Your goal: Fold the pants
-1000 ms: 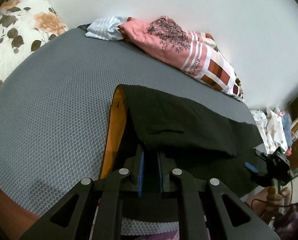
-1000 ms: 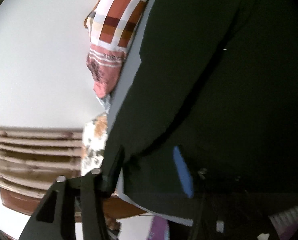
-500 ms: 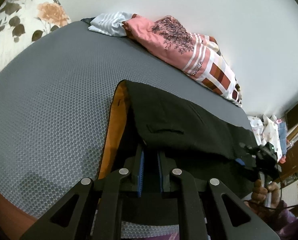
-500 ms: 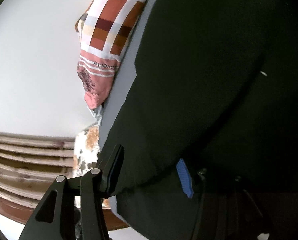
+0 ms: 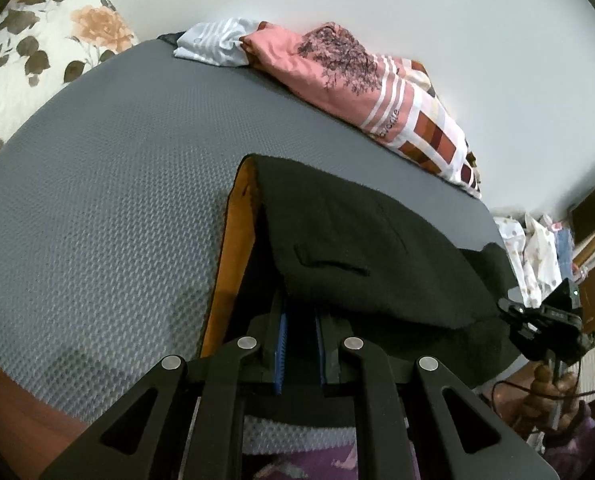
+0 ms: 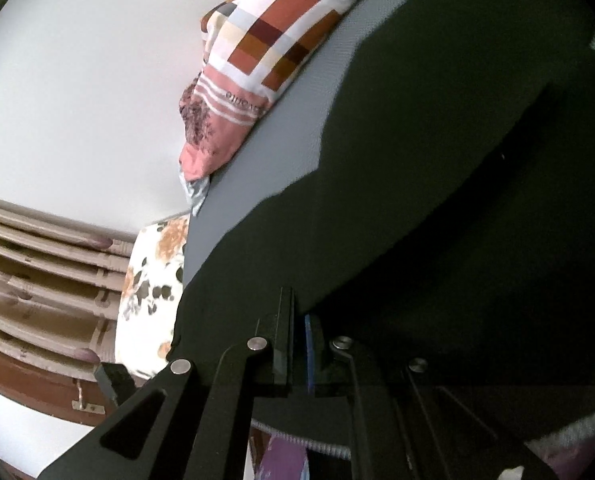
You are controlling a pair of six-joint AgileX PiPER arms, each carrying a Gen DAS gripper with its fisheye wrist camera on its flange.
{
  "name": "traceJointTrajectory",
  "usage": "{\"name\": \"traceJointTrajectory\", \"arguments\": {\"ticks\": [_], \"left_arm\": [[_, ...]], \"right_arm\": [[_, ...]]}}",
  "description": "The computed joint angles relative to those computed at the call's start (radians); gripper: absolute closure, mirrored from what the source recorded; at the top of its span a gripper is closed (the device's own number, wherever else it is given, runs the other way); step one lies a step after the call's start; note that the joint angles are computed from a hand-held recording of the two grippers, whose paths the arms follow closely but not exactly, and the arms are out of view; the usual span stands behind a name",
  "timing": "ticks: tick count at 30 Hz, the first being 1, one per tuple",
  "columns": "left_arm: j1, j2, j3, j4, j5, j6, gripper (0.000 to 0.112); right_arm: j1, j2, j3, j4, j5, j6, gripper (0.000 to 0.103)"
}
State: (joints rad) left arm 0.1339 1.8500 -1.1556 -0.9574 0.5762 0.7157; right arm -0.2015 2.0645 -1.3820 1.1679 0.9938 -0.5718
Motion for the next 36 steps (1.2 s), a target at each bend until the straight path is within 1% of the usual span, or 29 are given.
{"name": "traceJointTrajectory", "arguments": {"ticks": [4,6,9,11,13,14,15,16,17,18,19,20,21,24,26,28,29,32,33,36], "left_arm": [[0.009,0.005,0.023,0.059,-0.009,-0.034,0.1],[0.025,0.017,0.031,0.051,0.002,-0.034,0.1],[0.04,0.023,0.053,0.038,-0.002,-0.036,0.1],[0.045,0.012,0.071,0.025,-0.007,-0.022,0.1],[0.041,-0.007,0.086,0.031,-0.021,-0.019,0.1],[0.044,-0.019,0.095,0.007,-0.021,0.009,0.1],[0.052,-0.03,0.102,-0.04,-0.006,0.057,0.1],[0.055,-0.033,0.099,-0.06,0.012,0.076,0.097],[0.056,-0.03,0.09,-0.059,0.033,0.073,0.096],[0.054,-0.021,0.072,-0.04,0.059,0.047,0.094],[0.055,-0.004,0.052,-0.028,0.094,0.024,0.094],[0.06,0.014,0.037,-0.034,0.13,0.015,0.094],[0.064,0.026,0.029,-0.041,0.154,0.01,0.094],[0.069,0.047,0.013,-0.034,0.194,-0.026,0.093],[0.085,0.066,0.009,-0.074,0.227,-0.027,0.089],[0.101,0.097,-0.009,-0.095,0.266,-0.054,0.072],[0.11,0.11,-0.014,-0.109,0.28,-0.068,0.071],[0.129,0.132,-0.024,-0.151,0.305,-0.083,0.07],[0.127,0.139,-0.034,-0.152,0.306,-0.098,0.069],[0.105,0.156,-0.073,-0.105,0.302,-0.169,0.062]], "right_arm": [[0.01,-0.016,0.066,-0.05,0.015,0.001,0.097],[0.023,-0.002,0.083,-0.078,0.028,0.013,0.1],[0.037,0.019,0.094,-0.098,0.039,0.018,0.1],[0.029,0.018,0.096,-0.076,0.041,-0.003,0.1],[0.013,0.012,0.1,-0.022,0.055,-0.033,0.099],[0.003,0.004,0.099,-0.016,0.046,-0.036,0.097],[-0.002,-0.002,0.096,-0.011,0.036,-0.036,0.097],[-0.012,-0.007,0.096,-0.012,0.022,-0.034,0.096],[-0.023,-0.007,0.097,-0.013,0.013,-0.027,0.092],[-0.039,0.0,0.097,0.003,0.015,-0.025,0.082],[-0.058,0.01,0.101,0.033,0.019,-0.027,0.075],[-0.071,0.018,0.104,0.057,0.014,-0.027,0.06],[-0.078,0.024,0.1,0.07,0.007,-0.03,0.055],[-0.072,0.058,0.051,0.06,0.009,-0.033,0.055],[-0.056,0.088,0.02,0.068,0.0,-0.039,0.055],[-0.039,0.111,-0.006,0.084,-0.002,-0.046,0.056],[-0.029,0.116,-0.016,0.101,-0.004,-0.063,0.057],[0.011,0.104,-0.045,0.07,-0.022,-0.1,0.091],[0.017,0.088,-0.035,0.075,-0.026,-0.118,0.093],[0.007,0.053,0.01,0.138,-0.002,-0.18,0.095]]}}
